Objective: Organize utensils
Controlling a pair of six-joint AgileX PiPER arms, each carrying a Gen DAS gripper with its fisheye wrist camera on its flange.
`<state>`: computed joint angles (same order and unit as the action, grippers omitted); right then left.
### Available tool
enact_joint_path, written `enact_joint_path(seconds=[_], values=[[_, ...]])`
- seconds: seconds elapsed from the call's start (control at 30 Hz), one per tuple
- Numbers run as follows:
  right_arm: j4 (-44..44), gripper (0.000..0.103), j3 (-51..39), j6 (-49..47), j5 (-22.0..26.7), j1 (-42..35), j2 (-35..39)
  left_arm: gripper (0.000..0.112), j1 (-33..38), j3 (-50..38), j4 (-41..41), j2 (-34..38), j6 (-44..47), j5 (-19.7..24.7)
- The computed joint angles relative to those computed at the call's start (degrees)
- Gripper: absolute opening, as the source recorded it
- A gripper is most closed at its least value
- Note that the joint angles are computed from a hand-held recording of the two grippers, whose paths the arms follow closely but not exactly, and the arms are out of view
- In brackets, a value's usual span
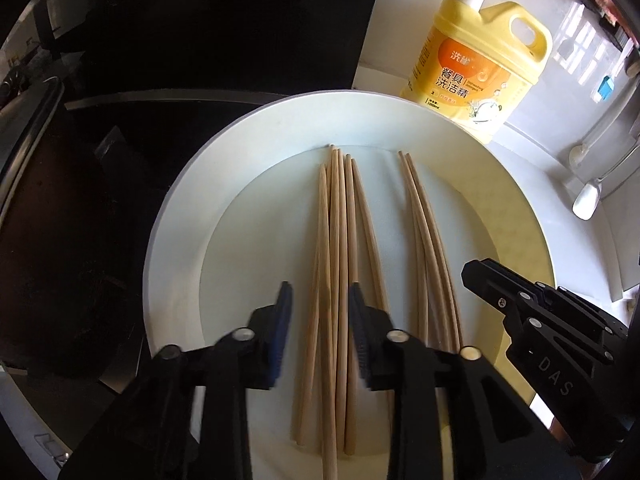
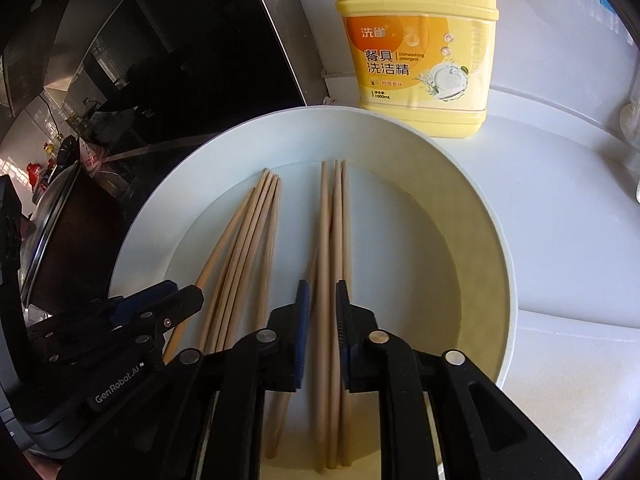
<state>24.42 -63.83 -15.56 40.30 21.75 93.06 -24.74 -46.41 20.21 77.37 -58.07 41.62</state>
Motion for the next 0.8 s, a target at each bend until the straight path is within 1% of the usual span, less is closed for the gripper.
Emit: enact_joint_path(seconds=[0.03, 0.13, 0.17, 0.2, 0.27, 0.3, 0.37, 0.43, 0.47, 0.53, 0.6, 0.63, 0.77, 0.8], values=[[0.08, 0.020, 0.04, -0.24, 0.18, -0.33, -0.47, 0.052, -0.64, 0.04, 1.23, -0.51, -1.76, 0.80], [0.32, 0.020, 0.17, -1.14, 1.08, -1.58, -1.97, 0.055, -2.03, -0.28, 3.12, -1.72, -4.37, 3.61], [0.46, 0.021, 0.29, -1.43, 1.40, -1.98, -2.51, 0.058, -2.35, -0.44, 3.33, -2.06, -4.90, 4.58], [0.70, 0.025, 0.44, -1.85, 1.73, -2.34, -3.02, 0.061, -2.74, -0.52, 3.65, -2.55, -5.60, 5.50], [1.00, 0.033, 0.98, -2.75, 2.05, -2.90, -4.16, 0.077, -4.08, -0.76, 4.97, -3.28, -7.85, 7.55], [1.19, 0.035, 1.30, -3.28, 2.27, -3.17, -4.77, 0.080, -4.96, -0.89, 5.80, -3.67, -9.11, 8.59], [1.52, 0.036, 1.54, -3.96, 2.95, -3.70, -5.45, 0.081, -6.42, -1.50, 6.67, -4.03, -10.38, 10.82], [1.80, 0.039, 1.66, -4.67, 3.51, -4.08, -5.79, 0.081, -7.14, -2.12, 6.56, -4.43, -10.76, 12.59], [1.48, 0.041, 1.63, -4.58, 3.70, -4.00, -6.00, 0.083, -7.40, -2.26, 6.47, -4.82, -11.07, 13.27], [1.08, 0.048, 1.95, -4.40, 3.88, -4.09, -6.90, 0.087, -8.01, -2.59, 6.24, -5.60, -11.73, 14.47], [1.64, 0.052, 2.45, -5.13, 4.54, -4.69, -8.20, 0.091, -8.81, -2.85, 6.31, -6.46, -12.23, 15.22], [1.39, 0.055, 2.68, -5.14, 4.71, -4.73, -8.73, 0.095, -9.43, -3.20, 6.60, -6.51, -12.77, 15.98], [-0.23, 0.058, 3.13, -4.92, 5.73, -4.93, -10.46, 0.096, -10.93, -4.66, 6.61, -6.96, -13.88, 18.62], [-0.38, 0.061, 3.20, -4.74, 5.97, -5.06, -10.81, 0.096, -11.25, -5.01, 6.71, -6.97, -14.24, 19.09]])
